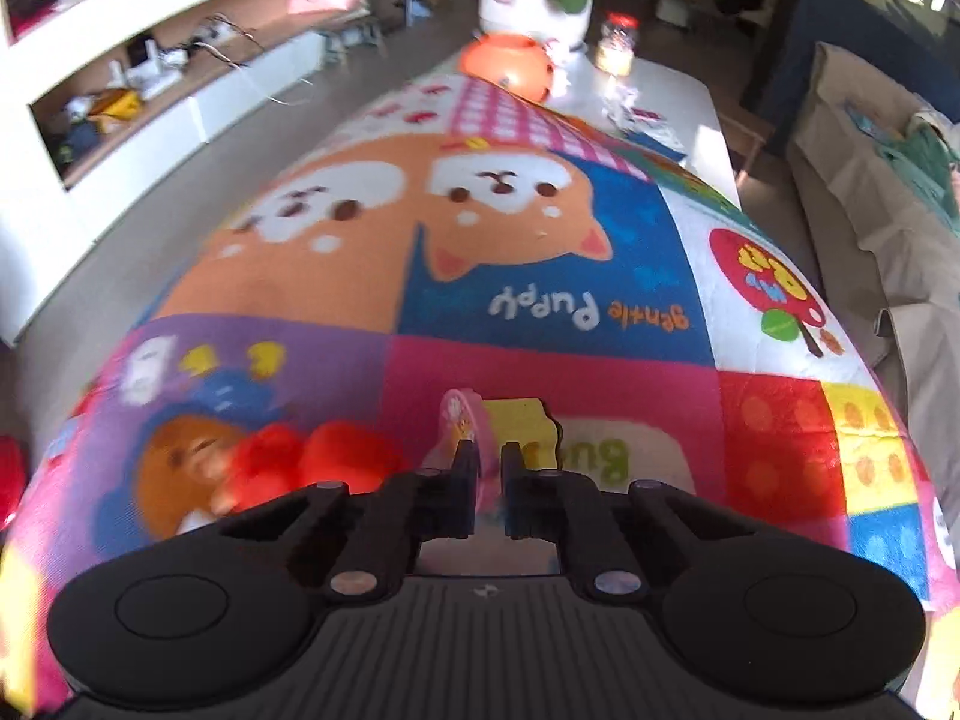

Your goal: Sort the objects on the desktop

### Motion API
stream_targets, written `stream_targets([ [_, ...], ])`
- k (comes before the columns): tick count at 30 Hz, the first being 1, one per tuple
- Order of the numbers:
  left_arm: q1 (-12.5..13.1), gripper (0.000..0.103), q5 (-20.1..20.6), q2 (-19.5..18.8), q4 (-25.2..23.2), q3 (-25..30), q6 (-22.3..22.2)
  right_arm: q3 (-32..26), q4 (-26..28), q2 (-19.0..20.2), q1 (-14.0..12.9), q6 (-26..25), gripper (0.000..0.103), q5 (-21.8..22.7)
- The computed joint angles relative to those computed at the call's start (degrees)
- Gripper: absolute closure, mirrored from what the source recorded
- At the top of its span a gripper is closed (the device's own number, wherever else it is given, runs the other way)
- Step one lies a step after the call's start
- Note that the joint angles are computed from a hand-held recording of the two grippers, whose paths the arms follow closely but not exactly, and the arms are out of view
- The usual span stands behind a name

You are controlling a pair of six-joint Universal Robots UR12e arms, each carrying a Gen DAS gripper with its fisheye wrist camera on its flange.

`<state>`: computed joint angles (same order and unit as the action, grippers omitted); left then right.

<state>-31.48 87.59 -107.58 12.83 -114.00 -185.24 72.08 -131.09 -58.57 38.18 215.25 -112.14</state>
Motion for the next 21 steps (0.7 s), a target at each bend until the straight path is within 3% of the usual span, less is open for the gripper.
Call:
stream_targets([
  [3,-0.1,0.003,0.3,0.0,-0.4,0.1,-0.2,3.3,-4.0,-2.8,1.8,-4.0,0.095,-0.5],
  [6,-0.4,0.003,0.8,0.0,-1.3,0.4,0.6,4.1,-4.1,-4.0,2.9,-5.5,0.094,-1.3],
  [7,-0.5,0.003,1.0,0.0,-1.5,0.5,1.0,4.0,-3.9,-3.9,2.9,-4.9,0.087,-1.6],
  [8,-0.5,0.003,1.1,0.0,-1.8,0.5,1.2,3.5,-3.6,-3.6,2.8,-3.9,0.071,-1.9],
  [10,-0.4,0.003,1.0,0.0,-1.9,0.5,1.1,2.8,-4.4,-2.6,2.5,-2.1,0.050,-3.9],
  [11,-0.4,0.003,0.8,0.0,-2.0,0.5,1.0,2.0,-4.0,-1.7,2.2,-1.6,0.048,-4.9],
  [18,0.3,0.003,-1.2,0.2,-1.9,0.3,-0.1,-6.1,5.5,5.3,-1.0,4.0,0.049,-6.9],
  [20,0.6,0.003,-1.9,0.2,-2.4,0.3,-1.0,-7.0,7.3,6.0,-1.9,3.7,0.068,-4.0],
  [21,0.8,0.003,-2.3,0.3,-2.4,0.3,-1.3,-7.1,8.1,6.0,-2.1,3.2,0.071,-2.7],
])
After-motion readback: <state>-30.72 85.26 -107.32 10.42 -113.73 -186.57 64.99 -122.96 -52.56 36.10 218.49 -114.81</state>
